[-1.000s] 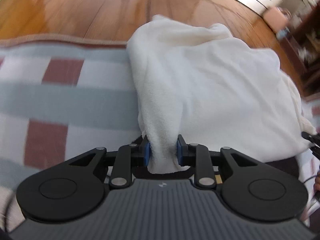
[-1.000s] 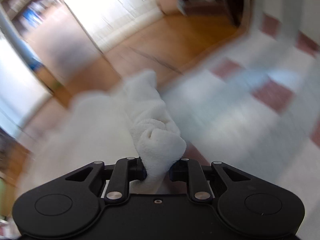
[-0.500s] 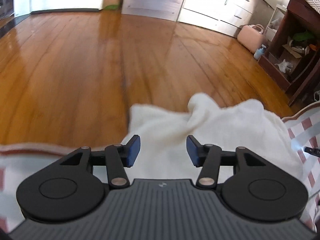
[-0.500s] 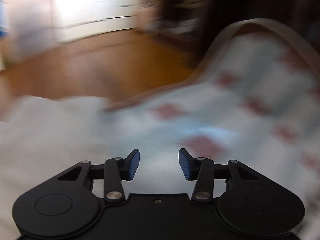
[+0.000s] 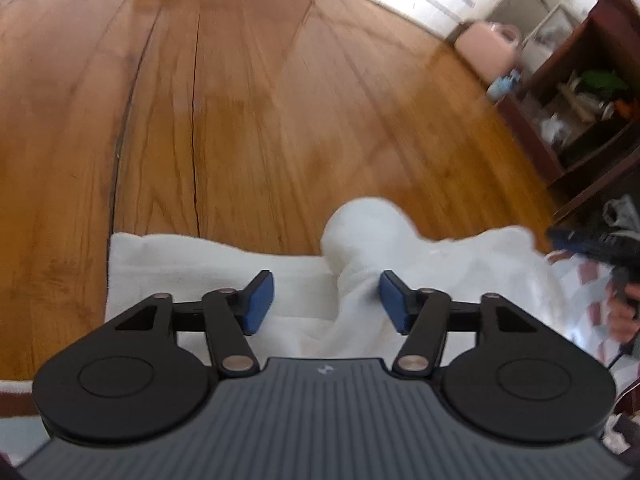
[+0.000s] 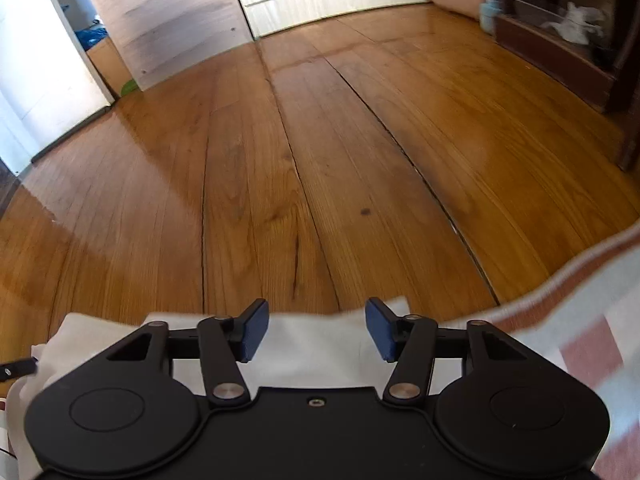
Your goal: Fold clothes
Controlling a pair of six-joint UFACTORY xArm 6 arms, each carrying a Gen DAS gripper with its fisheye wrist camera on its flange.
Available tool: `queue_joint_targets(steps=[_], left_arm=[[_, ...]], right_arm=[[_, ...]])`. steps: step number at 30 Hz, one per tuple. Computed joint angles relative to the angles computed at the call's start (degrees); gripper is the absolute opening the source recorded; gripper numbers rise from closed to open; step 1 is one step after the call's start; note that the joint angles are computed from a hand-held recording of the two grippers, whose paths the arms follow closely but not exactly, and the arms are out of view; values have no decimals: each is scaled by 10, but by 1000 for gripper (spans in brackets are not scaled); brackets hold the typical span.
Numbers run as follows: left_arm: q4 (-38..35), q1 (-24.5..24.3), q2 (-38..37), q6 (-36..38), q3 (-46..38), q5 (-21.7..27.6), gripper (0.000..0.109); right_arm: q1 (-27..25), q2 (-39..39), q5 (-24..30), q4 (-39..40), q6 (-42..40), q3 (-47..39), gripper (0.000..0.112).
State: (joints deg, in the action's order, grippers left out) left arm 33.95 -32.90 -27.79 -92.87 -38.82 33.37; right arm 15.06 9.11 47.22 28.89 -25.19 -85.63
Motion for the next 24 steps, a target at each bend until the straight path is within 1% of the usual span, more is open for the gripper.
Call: queue_joint_targets(steps=[1,3,4,6,7,9,10,11,12,13,14,15,16,17,18,19,21,22,23,24], left_arm=[[-10,5,10,13,1,-10,66],[-26,17,20,28,12,-48,69],[-19,22,25,20,15,-60,69],[38,21,34,-35,10,-56,68],[52,15,39,-36,6,-49,68],[76,1,47,-34,-4,-34,65],[77,-8,51,-21,-12,-20,65],[79,-15,57,-14,-20,-12,66],[78,-21,62,-5,-28,-6,69],[66,-23,66,11,-30,-10,70],[55,-22,69,28,-31,-15,67],[48,-21,71,41,-31,-20,45],[61,-20,67,39,-28,-27,22],[87,-21,59,24,-27,-30,8],[132,-29,49,-5,-32,-10,8],[183,-46,41,-24,-44,25,8],[268,-79,28,-44,-66,90,8],[286,-87,26,-46,-74,103,9],[282,-89,30,-48,-82,115,20],[256,-89,38,-46,-92,132,52]], right_arm=[[-1,6,-1,3,-1,-2,67],[-2,17,1,8,-6,-8,67],[-3,24,16,8,-19,-12,67],[-5,38,47,6,-44,-23,70],[-6,42,61,-2,-62,-24,70],[-3,39,47,-31,-74,-4,70],[-1,32,30,-38,-69,11,70],[-2,27,21,-29,-70,21,70],[-2,22,12,-19,-72,30,70],[-2,15,1,-12,-76,42,70],[2,5,-18,-12,-87,59,66],[5,-5,-36,-11,-97,76,33],[7,-16,-57,1,-110,95,17],[6,-34,-82,36,-121,118,13],[6,-50,-106,77,-137,140,11],[7,-67,-131,113,-152,160,11],[8,-97,-187,151,-172,192,9],[8,-107,-208,166,-181,202,9],[8,-108,-222,158,-181,205,9],[9,-105,-233,126,-171,206,9]])
